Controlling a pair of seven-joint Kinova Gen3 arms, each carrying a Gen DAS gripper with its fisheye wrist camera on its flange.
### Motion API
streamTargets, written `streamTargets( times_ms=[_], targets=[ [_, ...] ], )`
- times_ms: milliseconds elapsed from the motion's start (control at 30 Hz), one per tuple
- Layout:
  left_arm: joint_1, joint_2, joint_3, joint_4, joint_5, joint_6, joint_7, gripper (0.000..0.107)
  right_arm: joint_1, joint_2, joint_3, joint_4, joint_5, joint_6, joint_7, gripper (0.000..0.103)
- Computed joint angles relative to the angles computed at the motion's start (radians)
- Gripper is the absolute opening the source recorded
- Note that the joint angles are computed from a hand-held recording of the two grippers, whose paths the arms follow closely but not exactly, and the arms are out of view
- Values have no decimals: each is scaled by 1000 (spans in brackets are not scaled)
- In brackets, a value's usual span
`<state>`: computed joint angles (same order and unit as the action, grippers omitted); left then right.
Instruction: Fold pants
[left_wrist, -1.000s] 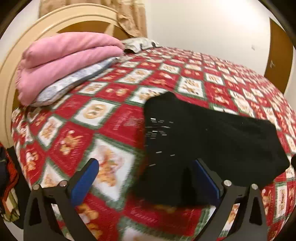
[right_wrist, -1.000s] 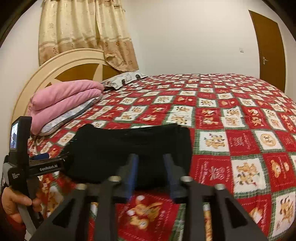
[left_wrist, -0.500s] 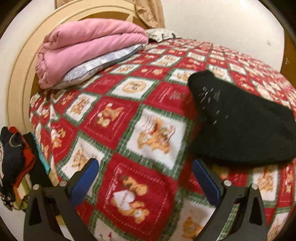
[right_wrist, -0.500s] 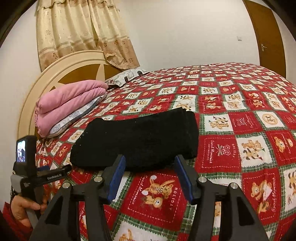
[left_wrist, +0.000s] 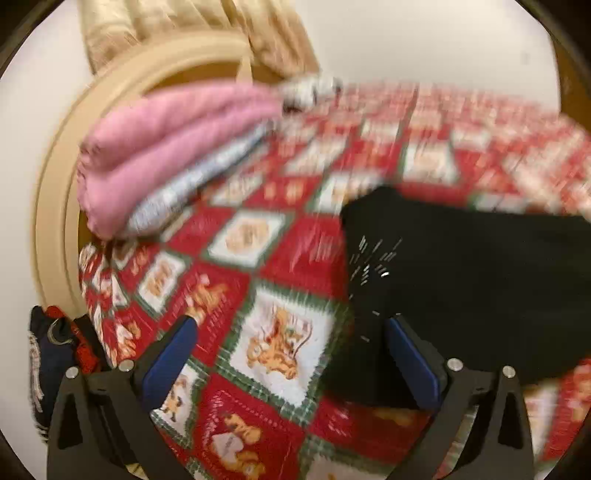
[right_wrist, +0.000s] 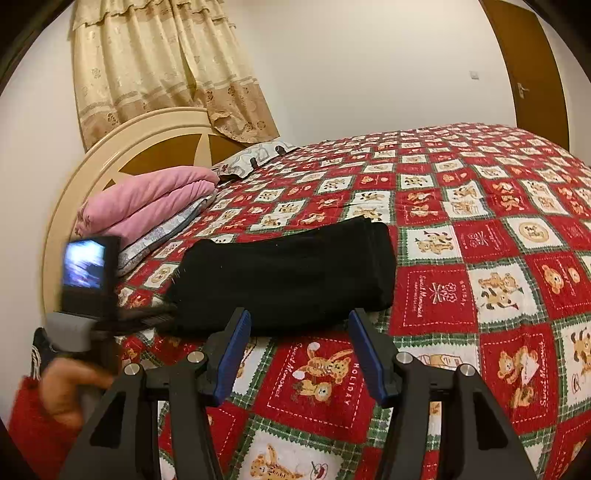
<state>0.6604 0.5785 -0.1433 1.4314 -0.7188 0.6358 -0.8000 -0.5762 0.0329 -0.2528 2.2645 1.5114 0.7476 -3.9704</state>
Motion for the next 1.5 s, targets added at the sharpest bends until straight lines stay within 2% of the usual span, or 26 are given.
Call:
streamTargets(
  times_ms=[100, 167, 267, 333, 400, 500, 667, 833, 933, 1033, 1100, 1167, 1233, 1367, 1500],
  targets=[
    [-23, 3, -16, 11, 63, -57, -15, 103, -6, -9, -6, 7, -13, 17, 8, 57],
    [-61, 1, 13, -12, 123, -42, -70, 103, -4, -11, -4, 7, -18, 11, 9, 57],
    [-188, 6, 124, -44, 245, -29, -138, 103, 9, -15, 5, 14, -11, -28, -15, 57],
    [-246, -13, 170, -21, 310, -38, -139, 103, 10, -15, 3, 17, -10, -29, -22, 57],
    [-230, -36, 148, 12, 310, -50, -158, 103, 10, -17, 1, 18, -8, -29, -27, 57],
    [-140, -67, 45, 68, 280, -81, -138, 103, 10, -21, -1, 22, 5, -34, -43, 57],
    [-45, -92, -45, 104, 146, -25, 8, 103, -13, -29, -22, 27, 29, 5, -69, 57],
    [-73, -182, 0, 211, 85, -104, 67, 103, -49, -27, -44, 11, 5, 61, -42, 58],
    [-61, -234, 10, 269, 37, -154, 125, 103, -81, -21, -63, 2, -31, 127, -21, 63],
    [-24, -279, 5, 334, -67, -214, 216, 103, -119, -18, -81, -1, -72, 203, -16, 68],
    [35, -318, -25, 386, -148, -245, 284, 103, -134, -23, -86, -1, -95, 227, -12, 69],
    [39, -350, -6, 427, -215, -271, 337, 103, -156, -24, -99, 0, -119, 273, -19, 69],
    [47, -375, 28, 454, -297, -249, 409, 103, -175, -26, -108, 2, -131, 308, -28, 69],
    [118, -404, -6, 503, -459, -253, 560, 103, -207, -28, -124, 6, -147, 360, -47, 70],
    [91, -434, 46, 539, -541, -244, 649, 103, -245, -24, -143, 4, -164, 440, -70, 70]
  ],
)
